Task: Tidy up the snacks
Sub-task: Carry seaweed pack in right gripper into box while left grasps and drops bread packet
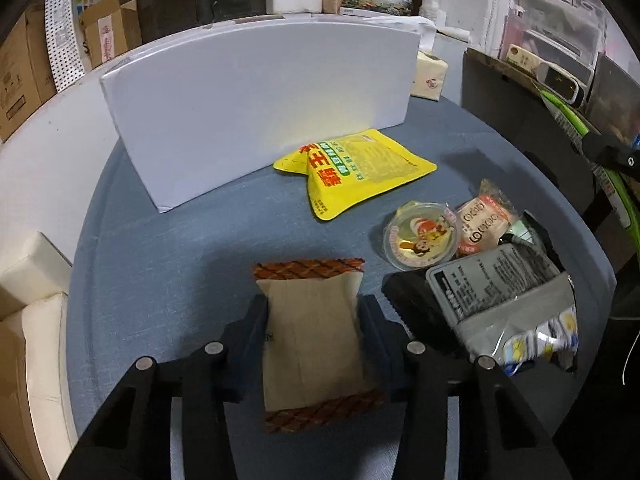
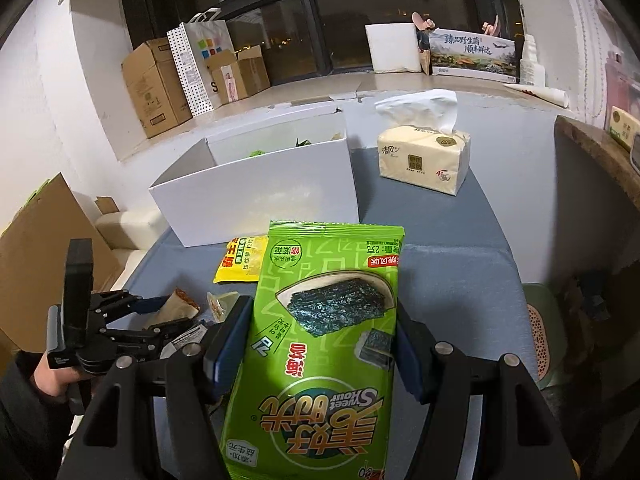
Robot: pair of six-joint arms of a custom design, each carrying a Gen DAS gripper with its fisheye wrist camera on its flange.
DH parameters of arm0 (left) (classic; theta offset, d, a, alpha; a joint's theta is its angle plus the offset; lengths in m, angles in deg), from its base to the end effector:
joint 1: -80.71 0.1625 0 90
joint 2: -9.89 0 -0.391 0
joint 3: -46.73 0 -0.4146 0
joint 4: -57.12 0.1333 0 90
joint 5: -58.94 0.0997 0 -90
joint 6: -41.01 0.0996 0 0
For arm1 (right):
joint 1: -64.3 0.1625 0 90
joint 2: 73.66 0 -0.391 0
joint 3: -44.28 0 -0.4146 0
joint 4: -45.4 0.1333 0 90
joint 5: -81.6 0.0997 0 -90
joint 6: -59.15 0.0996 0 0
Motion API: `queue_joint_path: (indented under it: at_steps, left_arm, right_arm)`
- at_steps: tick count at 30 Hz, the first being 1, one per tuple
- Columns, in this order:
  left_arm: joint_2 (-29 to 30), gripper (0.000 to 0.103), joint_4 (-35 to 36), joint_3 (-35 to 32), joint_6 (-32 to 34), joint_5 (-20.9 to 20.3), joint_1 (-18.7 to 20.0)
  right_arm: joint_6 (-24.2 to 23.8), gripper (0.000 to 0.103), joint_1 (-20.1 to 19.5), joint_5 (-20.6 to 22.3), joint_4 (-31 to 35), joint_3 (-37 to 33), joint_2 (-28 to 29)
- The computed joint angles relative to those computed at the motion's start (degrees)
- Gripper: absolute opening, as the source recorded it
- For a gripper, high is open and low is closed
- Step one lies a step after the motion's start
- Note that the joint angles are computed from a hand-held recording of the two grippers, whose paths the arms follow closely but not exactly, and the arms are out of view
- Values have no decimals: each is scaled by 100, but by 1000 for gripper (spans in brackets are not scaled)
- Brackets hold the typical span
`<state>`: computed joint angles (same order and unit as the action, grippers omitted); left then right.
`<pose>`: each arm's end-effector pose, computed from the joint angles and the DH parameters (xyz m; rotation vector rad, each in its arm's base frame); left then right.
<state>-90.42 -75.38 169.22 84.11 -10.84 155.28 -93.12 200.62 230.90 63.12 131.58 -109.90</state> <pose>0.0446 -0.4687 0.3376 1.2425 2.3934 -0.3541 0.3955 -0.3118 -0.0123 0.1281 -2.2860 1.1209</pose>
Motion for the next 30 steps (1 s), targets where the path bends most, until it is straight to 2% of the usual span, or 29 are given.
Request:
queue_joint_path:
  at_steps: [6, 11, 15, 19, 22, 24, 27, 30]
  left_arm:
    - [-319, 50, -263, -94, -256, -440, -44]
    - [-432, 51, -614, -478, -619, -1032, -257]
    - [-87, 51, -952, -924, -815, -948, -575]
    - [592, 51, -1275, -1423, -894, -722, -783]
    - [1114, 51, -1485, -1793, -909, -601, -826]
    - [1402, 51, -1557, -2018, -981, -505, -825]
    - [1811, 51, -1744, -2270, -1059, -434, -775]
    - [2104, 52, -1835, -2450, -1057, -265, -742]
  right_arm:
    - [-175, 70, -13, -104, -61, -69, 2]
    - [-822, 70, -157, -544, -364, -250, -144]
    - [-1666, 70, -281, -646, -443, -830, -66]
    - [-2244, 70, -546, -1088, -460, -1468, 8]
    - [-2663, 70, -761, -1154, -139, -2282, 327]
    - [-2684, 70, -913, -1163, 240, -2894, 599]
    - [-2424, 70, -1142, -1312, 810, -3744, 999]
    - [-2375, 70, -1284, -1315, 1105, -4382, 1336]
